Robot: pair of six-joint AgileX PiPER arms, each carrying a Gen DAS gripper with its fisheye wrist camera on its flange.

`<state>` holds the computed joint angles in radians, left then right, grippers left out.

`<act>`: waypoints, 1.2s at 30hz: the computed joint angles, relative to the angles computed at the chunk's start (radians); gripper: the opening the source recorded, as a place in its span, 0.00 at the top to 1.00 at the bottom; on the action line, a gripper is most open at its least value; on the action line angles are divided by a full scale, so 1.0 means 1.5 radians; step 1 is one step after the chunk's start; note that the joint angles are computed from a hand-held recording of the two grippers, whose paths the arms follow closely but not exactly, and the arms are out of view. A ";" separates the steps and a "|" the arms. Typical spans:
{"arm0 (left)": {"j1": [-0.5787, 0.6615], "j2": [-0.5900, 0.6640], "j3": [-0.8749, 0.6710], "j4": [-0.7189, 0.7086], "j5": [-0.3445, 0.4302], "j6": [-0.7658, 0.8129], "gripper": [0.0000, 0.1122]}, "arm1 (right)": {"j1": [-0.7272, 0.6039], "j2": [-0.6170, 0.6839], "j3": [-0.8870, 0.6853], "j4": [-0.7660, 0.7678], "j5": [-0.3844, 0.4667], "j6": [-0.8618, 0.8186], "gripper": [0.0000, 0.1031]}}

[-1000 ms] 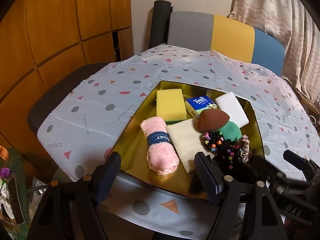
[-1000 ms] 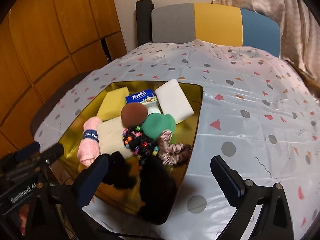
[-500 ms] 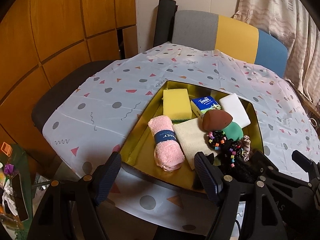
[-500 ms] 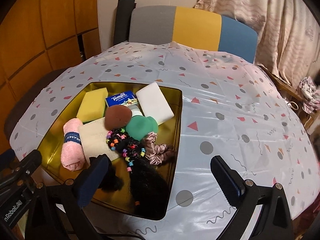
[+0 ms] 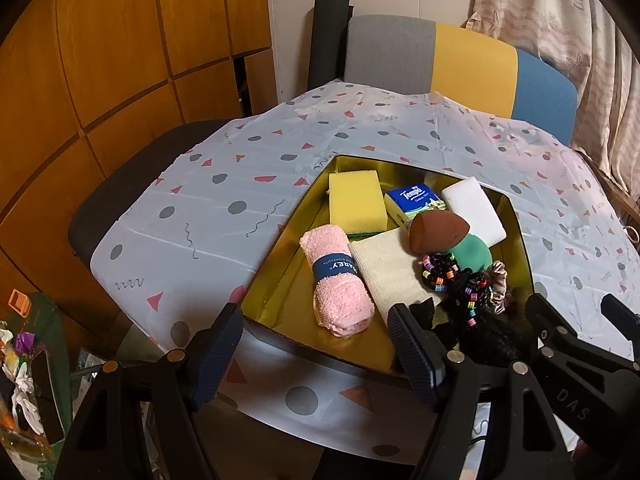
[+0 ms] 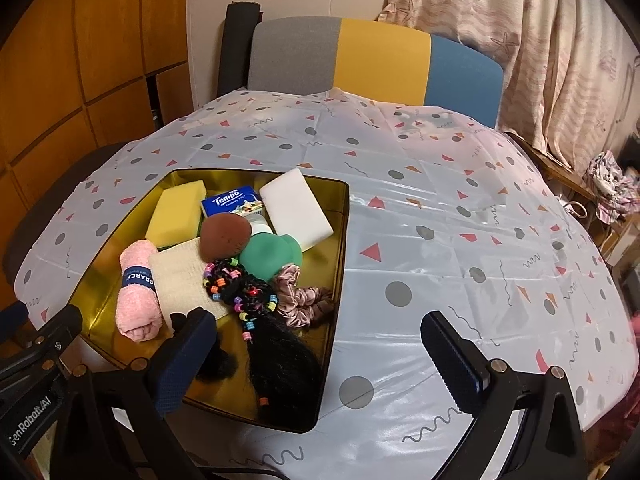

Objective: Organize rigid objects

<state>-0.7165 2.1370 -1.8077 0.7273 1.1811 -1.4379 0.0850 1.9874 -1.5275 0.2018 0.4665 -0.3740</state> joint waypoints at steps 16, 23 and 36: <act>0.002 0.005 -0.004 -0.008 0.006 0.008 0.33 | -0.002 0.002 0.001 0.010 0.001 -0.012 0.00; 0.003 0.007 -0.007 -0.012 0.009 0.012 0.33 | -0.002 0.002 0.002 0.008 0.000 -0.009 0.00; 0.002 0.012 -0.014 -0.012 0.014 0.017 0.33 | -0.004 0.008 -0.004 0.011 0.005 -0.012 0.00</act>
